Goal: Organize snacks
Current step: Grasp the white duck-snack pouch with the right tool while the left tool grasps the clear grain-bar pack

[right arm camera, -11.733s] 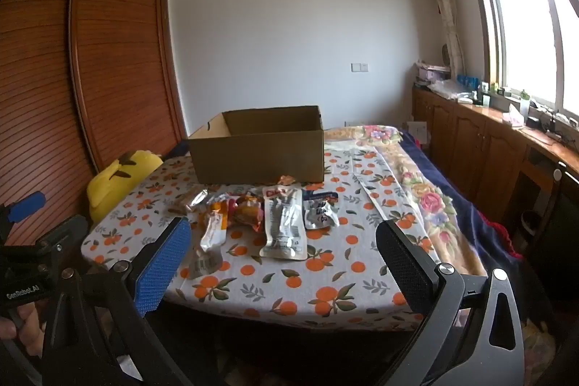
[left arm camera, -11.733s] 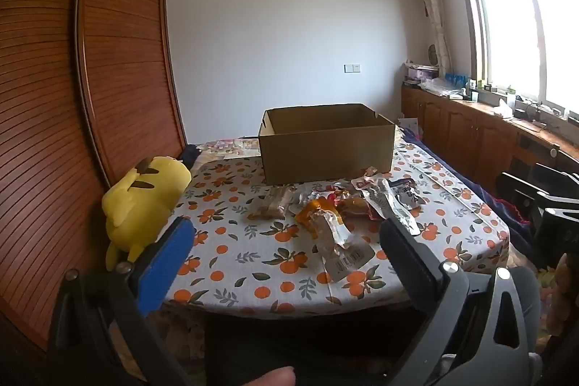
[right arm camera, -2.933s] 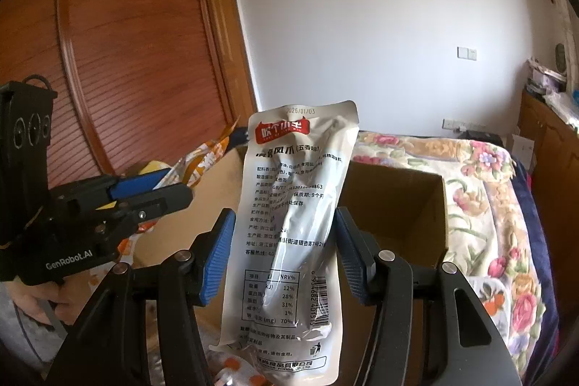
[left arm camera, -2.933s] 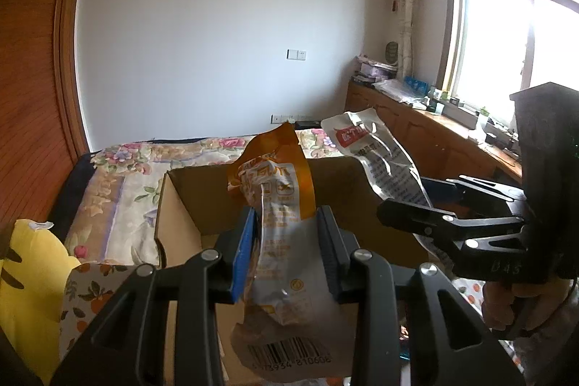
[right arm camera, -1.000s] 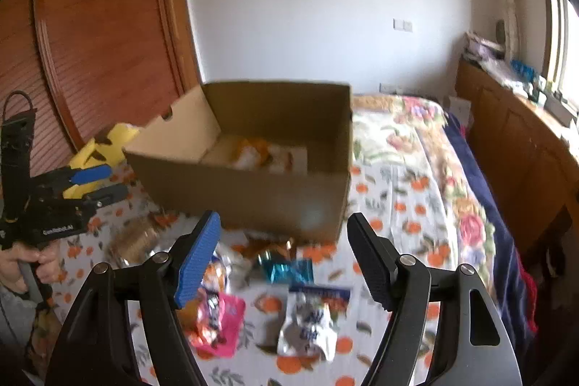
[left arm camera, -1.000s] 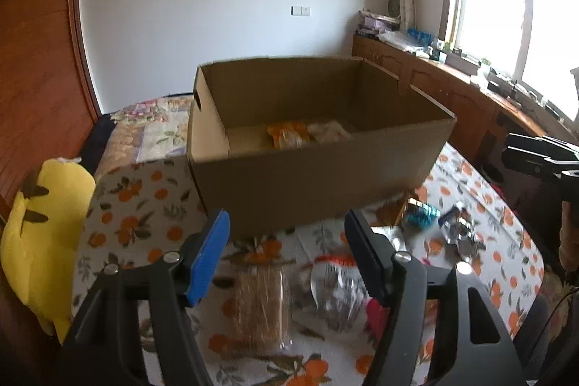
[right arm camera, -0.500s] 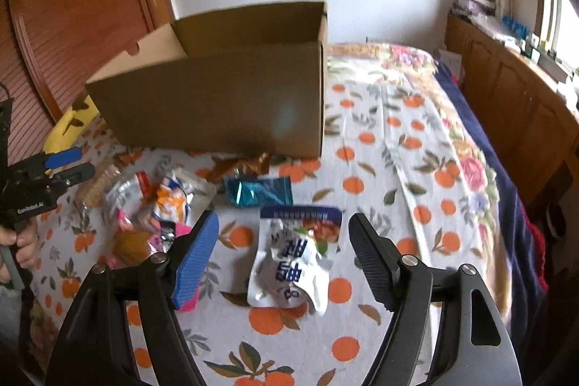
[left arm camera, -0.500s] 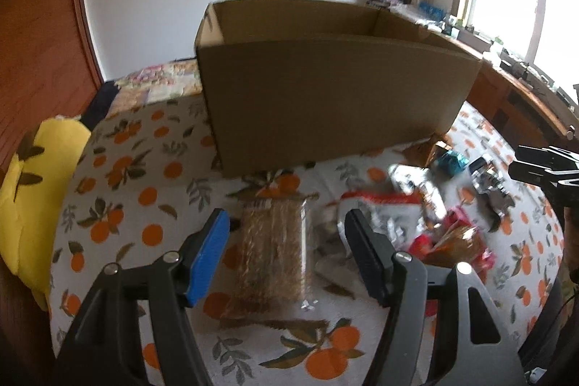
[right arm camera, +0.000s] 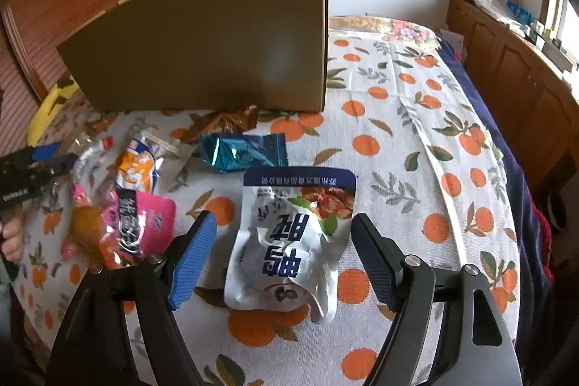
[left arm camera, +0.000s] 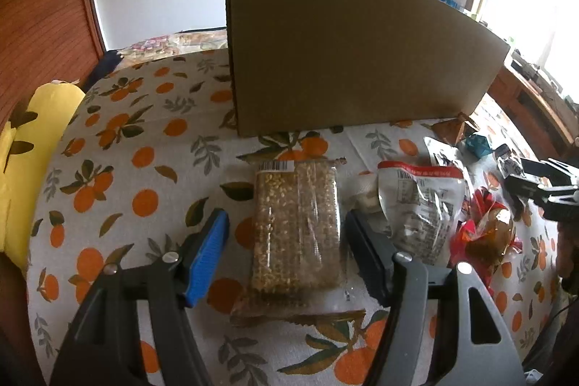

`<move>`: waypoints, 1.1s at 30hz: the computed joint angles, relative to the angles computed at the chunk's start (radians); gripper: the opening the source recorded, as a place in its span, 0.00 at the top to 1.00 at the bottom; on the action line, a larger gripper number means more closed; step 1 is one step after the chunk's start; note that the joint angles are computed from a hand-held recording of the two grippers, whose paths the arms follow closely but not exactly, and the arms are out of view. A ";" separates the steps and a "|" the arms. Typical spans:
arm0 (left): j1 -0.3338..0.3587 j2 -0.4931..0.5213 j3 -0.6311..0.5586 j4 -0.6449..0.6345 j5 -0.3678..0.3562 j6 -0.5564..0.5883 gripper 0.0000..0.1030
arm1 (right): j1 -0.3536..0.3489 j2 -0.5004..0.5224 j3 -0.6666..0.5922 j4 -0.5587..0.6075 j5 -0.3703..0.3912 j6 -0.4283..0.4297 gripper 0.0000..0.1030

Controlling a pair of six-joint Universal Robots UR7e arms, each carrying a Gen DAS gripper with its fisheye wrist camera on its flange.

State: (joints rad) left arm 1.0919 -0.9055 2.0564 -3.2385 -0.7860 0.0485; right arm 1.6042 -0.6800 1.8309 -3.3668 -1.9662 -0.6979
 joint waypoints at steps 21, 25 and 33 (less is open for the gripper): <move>-0.005 0.016 -0.003 -0.030 0.039 0.005 0.53 | 0.003 0.047 0.000 -0.109 -0.034 -0.061 0.22; -0.002 0.009 0.008 -0.049 0.033 0.015 0.59 | 0.003 0.046 -0.001 -0.107 -0.033 -0.061 0.21; -0.035 -0.016 0.063 -0.058 0.039 -0.012 0.60 | 0.003 0.048 -0.002 -0.108 -0.033 -0.061 0.21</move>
